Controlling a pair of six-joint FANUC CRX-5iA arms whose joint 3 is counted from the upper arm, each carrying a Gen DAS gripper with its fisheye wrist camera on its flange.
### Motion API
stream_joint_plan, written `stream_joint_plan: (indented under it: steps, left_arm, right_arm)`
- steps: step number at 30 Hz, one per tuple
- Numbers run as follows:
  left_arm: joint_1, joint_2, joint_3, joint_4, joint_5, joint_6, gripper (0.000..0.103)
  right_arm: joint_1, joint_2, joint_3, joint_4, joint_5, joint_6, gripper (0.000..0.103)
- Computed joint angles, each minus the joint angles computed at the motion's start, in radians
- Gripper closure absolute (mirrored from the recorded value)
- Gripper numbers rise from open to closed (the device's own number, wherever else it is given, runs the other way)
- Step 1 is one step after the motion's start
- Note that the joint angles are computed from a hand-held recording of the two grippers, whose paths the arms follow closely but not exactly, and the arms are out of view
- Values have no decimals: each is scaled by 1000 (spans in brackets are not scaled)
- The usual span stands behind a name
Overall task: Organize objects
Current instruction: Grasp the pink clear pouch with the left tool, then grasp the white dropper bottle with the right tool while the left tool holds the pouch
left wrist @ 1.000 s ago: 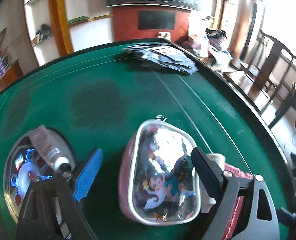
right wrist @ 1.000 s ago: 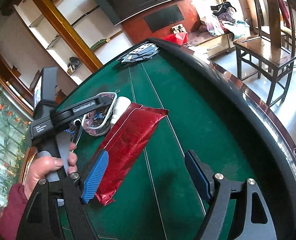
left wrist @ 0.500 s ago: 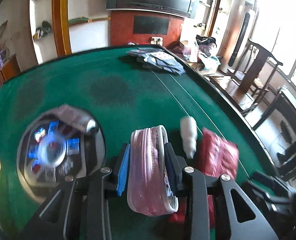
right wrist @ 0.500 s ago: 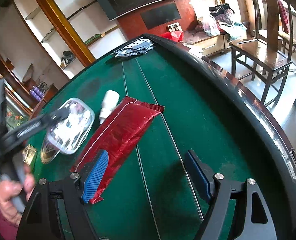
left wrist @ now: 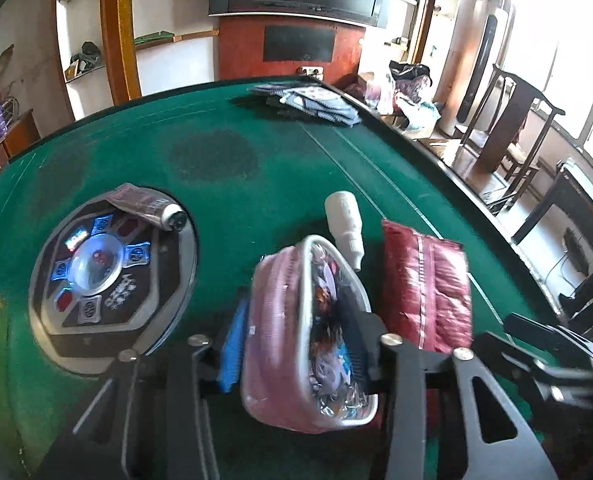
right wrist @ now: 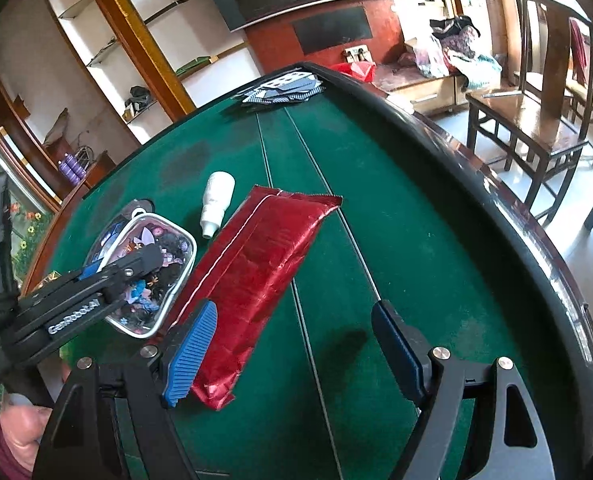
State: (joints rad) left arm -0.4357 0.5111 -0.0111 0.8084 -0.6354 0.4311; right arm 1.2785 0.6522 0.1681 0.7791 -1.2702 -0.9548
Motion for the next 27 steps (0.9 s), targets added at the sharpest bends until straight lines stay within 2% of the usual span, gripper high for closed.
stream_joint_plan:
  steps: [2, 6, 9, 12, 13, 17, 21, 23, 27]
  left_arm:
    - [15, -33, -36, 33, -1, -46, 72]
    - [53, -107, -131, 126, 7, -161, 73]
    - [89, -155, -199, 190, -1, -227, 73]
    - [129, -197, -253, 234, -15, -273, 73]
    - [138, -206, -261, 241, -19, -276, 73]
    - [199, -247, -305, 289, -34, -312, 73]
    - [240, -264, -325, 312, -21, -329, 73]
    - [260, -262, -321, 310, -31, -321, 73]
    - [288, -260, -328, 326, -39, -320, 73]
  right_arm:
    - [-4, -8, 2, 2, -4, -2, 19]
    - [-26, 4, 60, 30, -54, 72, 19]
    - [-74, 7, 92, 37, -19, 162, 19]
    - [-129, 63, 206, -10, -59, 320, 21]
    - [-148, 88, 252, -36, -78, 377, 23]
    - [-218, 218, 490, -157, -183, 608, 52]
    - [-246, 324, 675, -223, -296, 709, 62]
    - [-256, 382, 779, -256, -356, 760, 71]
    - [-254, 472, 937, -276, -440, 800, 75]
